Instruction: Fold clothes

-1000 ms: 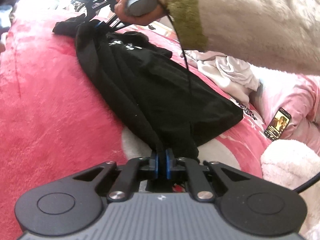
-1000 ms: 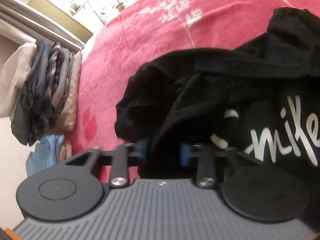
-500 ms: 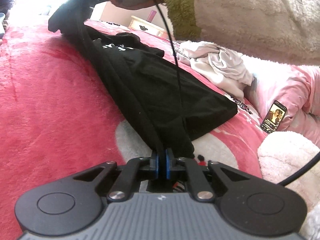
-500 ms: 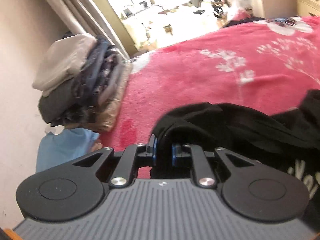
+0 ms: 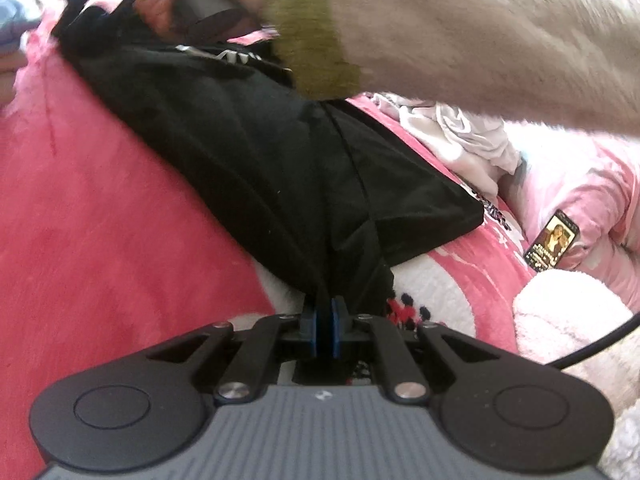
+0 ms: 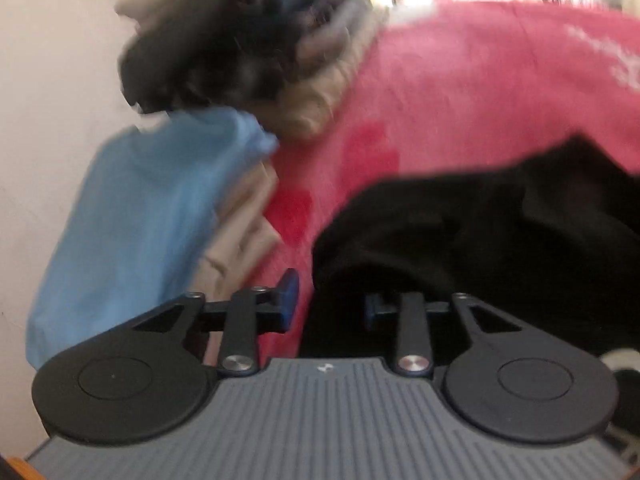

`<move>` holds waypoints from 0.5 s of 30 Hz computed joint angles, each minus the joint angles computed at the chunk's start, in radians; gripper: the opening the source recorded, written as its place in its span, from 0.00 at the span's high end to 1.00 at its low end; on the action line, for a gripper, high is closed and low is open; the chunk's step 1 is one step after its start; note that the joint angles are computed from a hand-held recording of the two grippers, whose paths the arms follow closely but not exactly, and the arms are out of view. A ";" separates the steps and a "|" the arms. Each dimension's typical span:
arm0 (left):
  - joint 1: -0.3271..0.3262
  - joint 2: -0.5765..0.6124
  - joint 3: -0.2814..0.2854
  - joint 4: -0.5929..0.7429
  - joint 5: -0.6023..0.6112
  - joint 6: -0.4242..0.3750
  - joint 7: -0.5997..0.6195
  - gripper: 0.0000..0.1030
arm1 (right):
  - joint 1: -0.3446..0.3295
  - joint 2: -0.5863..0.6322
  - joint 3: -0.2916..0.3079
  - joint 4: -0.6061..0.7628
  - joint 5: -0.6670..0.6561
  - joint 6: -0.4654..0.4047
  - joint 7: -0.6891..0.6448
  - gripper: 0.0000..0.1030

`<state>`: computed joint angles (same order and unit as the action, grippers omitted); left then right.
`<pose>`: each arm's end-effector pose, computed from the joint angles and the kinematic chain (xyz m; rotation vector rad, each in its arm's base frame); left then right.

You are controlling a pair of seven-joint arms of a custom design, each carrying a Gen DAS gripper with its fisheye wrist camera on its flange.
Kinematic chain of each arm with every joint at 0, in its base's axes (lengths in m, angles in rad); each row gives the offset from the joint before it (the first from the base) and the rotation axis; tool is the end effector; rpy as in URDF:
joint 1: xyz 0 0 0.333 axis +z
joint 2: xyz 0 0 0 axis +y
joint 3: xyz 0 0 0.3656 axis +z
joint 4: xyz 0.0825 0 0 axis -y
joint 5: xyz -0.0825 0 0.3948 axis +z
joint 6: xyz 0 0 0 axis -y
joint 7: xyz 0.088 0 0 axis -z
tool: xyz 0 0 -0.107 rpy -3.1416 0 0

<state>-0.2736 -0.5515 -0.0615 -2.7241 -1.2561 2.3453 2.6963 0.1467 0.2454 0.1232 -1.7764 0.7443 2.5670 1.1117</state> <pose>0.3371 -0.1329 0.4495 1.2446 -2.3402 1.2939 0.6687 0.1655 0.5210 -1.8245 1.5051 -0.0244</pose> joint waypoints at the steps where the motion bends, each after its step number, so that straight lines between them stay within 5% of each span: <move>1: 0.005 0.004 0.009 0.003 0.008 -0.016 -0.021 0.90 | -0.010 -0.017 0.004 -0.012 0.027 -0.006 -0.009 0.55; 2: 0.011 0.009 0.018 0.006 0.015 -0.036 -0.042 0.87 | -0.023 -0.056 0.007 -0.042 0.076 -0.003 -0.033 0.46; 5: 0.030 0.014 0.032 0.012 0.029 -0.081 -0.086 0.83 | -0.047 -0.202 -0.024 -0.148 0.260 -0.005 -0.122 0.40; 9: 0.054 -0.009 0.035 0.003 0.057 -0.105 -0.113 0.81 | -0.062 -0.474 -0.149 -0.362 0.507 -0.060 -0.194 0.36; 15: 0.083 -0.030 0.051 0.007 0.111 -0.158 -0.219 0.72 | -0.116 -0.904 -0.249 -0.671 0.427 -0.032 -0.039 0.36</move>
<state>-0.1904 -0.5818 -0.0106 -2.7168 -1.1451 2.1875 2.4777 0.0303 -0.6583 -0.1262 -2.4475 1.1715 2.5350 1.0726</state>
